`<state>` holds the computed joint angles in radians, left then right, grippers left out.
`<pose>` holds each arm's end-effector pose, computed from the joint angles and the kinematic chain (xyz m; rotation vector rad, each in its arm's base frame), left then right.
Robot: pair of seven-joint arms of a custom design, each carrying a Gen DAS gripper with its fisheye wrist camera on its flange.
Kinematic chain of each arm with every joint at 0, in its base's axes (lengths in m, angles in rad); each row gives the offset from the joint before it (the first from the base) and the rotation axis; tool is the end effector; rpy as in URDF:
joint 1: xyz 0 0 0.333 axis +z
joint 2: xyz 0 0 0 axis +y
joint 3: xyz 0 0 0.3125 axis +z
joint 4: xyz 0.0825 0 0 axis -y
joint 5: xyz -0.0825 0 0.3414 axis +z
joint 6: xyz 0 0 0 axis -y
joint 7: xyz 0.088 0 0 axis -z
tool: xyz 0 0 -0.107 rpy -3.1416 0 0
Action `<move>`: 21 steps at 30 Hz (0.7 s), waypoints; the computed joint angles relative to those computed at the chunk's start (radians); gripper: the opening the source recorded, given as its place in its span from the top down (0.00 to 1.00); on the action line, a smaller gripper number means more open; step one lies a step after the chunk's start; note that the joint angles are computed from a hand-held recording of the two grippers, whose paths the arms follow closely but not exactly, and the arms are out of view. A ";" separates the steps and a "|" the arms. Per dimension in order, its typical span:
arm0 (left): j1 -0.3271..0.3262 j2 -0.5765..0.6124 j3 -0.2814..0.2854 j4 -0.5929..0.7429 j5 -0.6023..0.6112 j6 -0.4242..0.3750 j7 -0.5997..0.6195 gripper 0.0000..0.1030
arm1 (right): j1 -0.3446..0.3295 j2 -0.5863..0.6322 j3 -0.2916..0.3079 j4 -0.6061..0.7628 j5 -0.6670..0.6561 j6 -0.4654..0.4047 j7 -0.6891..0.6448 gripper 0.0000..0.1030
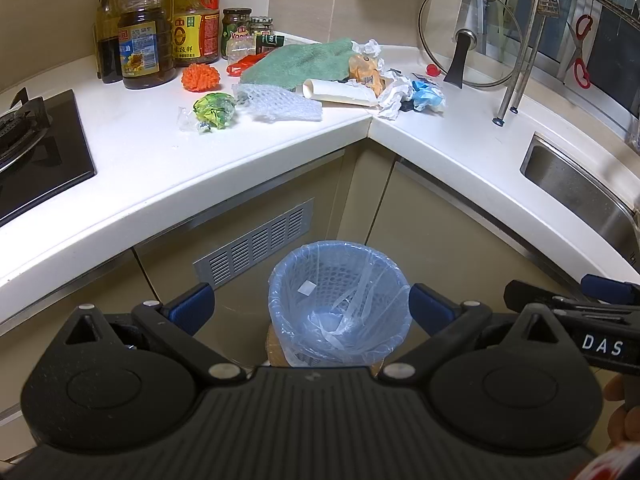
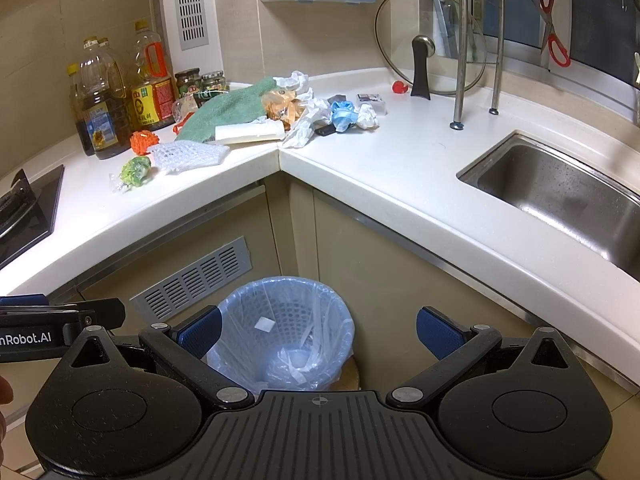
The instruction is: Collect trash
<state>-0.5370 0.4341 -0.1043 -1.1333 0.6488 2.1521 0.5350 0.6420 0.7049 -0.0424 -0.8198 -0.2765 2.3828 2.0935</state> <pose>0.5706 -0.3704 0.6332 -1.9280 1.5449 -0.7794 0.6045 0.4284 0.6130 -1.7979 1.4492 -0.5803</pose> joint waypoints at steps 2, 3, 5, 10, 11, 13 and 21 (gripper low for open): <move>0.000 -0.001 0.000 -0.001 0.000 0.000 0.000 0.00 | 0.000 0.000 0.000 0.000 0.000 0.001 0.000 0.00; 0.000 0.000 0.000 0.000 0.001 0.000 -0.001 0.00 | 0.000 0.000 0.000 0.001 0.001 0.000 -0.001 0.00; -0.001 0.000 0.001 0.000 0.001 0.000 -0.001 0.00 | -0.001 0.004 0.001 0.009 0.002 -0.005 -0.003 0.00; 0.000 0.001 0.001 0.002 0.000 -0.001 0.000 0.00 | 0.000 0.009 -0.001 0.016 0.004 -0.007 -0.004 0.00; 0.000 0.001 0.001 0.002 0.000 -0.001 0.000 0.00 | 0.001 0.010 -0.001 0.017 0.004 -0.007 -0.003 0.00; 0.000 0.000 0.001 0.001 -0.001 -0.001 0.000 0.00 | 0.000 0.012 -0.001 0.021 0.005 -0.010 -0.006 0.00; 0.021 -0.020 -0.008 -0.037 -0.022 0.039 -0.003 0.00 | 0.002 0.026 -0.003 0.038 0.003 -0.015 0.004 0.00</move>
